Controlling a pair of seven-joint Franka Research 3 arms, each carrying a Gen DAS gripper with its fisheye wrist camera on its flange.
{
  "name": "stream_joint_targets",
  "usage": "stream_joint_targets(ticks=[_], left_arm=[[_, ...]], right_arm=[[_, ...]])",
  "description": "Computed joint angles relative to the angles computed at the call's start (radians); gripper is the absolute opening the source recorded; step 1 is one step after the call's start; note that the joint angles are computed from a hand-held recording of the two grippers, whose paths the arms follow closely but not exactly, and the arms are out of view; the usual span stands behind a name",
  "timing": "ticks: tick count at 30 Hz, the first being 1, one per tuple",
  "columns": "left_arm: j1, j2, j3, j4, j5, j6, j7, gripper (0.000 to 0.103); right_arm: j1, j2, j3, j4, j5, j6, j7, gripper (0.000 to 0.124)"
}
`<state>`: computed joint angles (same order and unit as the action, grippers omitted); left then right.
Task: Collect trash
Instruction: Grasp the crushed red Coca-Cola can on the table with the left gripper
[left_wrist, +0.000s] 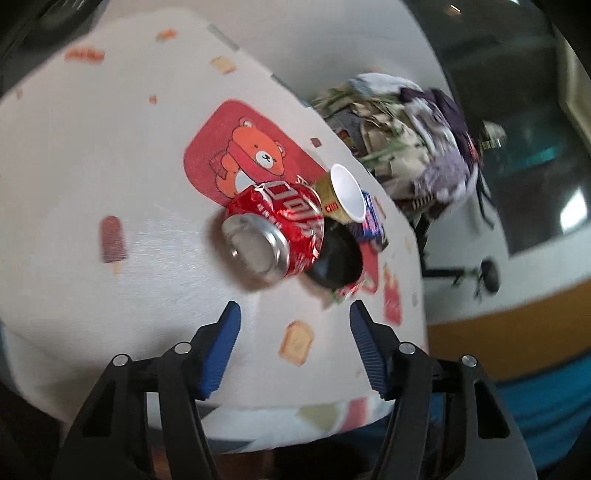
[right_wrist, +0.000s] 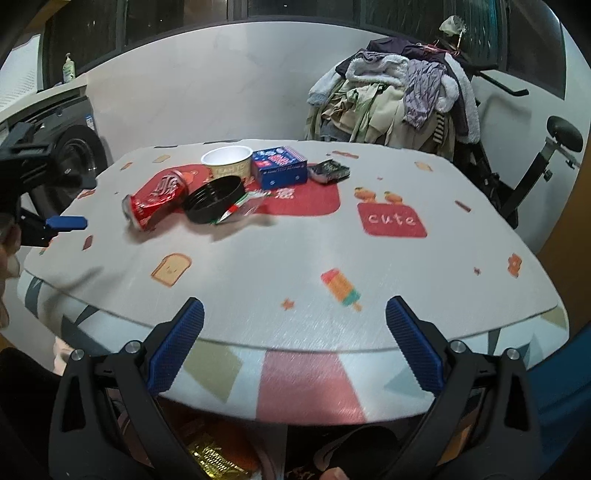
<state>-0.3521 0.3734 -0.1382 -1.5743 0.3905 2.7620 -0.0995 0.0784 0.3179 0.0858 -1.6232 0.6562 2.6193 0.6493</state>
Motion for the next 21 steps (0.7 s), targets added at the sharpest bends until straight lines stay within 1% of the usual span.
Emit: stream_joint_targets(ticks=[1,4,6,8,11,12,14,17,18,19,20,21], left_arm=[[0.008,0.020,0.001,0.019,-0.019,0.004,-0.014,0.057],[0.019,0.065,0.010,0.077,-0.057,-0.036,-0.043,0.051],[0.026,0.087,0.012,0.099,-0.077,-0.049,-0.059,0.049],[0.031,0.115,0.011,0.142,-0.096,-0.101,-0.062,0.046],[0.034,0.146,0.013,0.186,-0.106,-0.139,-0.060,0.044],[0.034,0.158,0.012,0.207,-0.106,-0.160,-0.048,0.044],[0.038,0.195,0.001,0.276,-0.115,-0.235,0.005,0.044],[0.035,0.225,0.000,0.325,-0.118,-0.286,0.057,0.044],[0.032,0.237,0.000,0.353,-0.114,-0.317,0.083,0.044],[0.026,0.258,-0.002,0.401,-0.108,-0.371,0.127,0.043],[0.021,0.276,-0.004,0.444,-0.100,-0.416,0.181,0.034],[0.016,0.281,-0.001,0.455,-0.096,-0.430,0.204,0.030]], right_arm=[[0.004,0.017,-0.004,0.024,-0.012,-0.002,0.012,0.097],[0.009,0.058,-0.011,0.084,-0.047,-0.019,0.054,0.097],[-0.001,0.098,-0.004,0.149,-0.052,-0.056,0.068,0.097],[-0.005,0.127,0.002,0.194,-0.060,-0.077,0.078,0.097],[-0.006,0.171,0.007,0.262,-0.080,-0.103,0.092,0.097],[-0.007,0.183,0.009,0.281,-0.086,-0.110,0.094,0.097],[-0.010,0.208,0.016,0.319,-0.093,-0.127,0.095,0.097],[-0.014,0.237,0.021,0.366,-0.101,-0.152,0.103,0.097],[-0.014,0.244,0.022,0.376,-0.104,-0.157,0.105,0.097],[-0.014,0.254,0.022,0.392,-0.108,-0.165,0.109,0.097],[-0.013,0.262,0.022,0.403,-0.114,-0.169,0.113,0.097],[-0.011,0.275,0.021,0.424,-0.121,-0.181,0.118,0.097]])
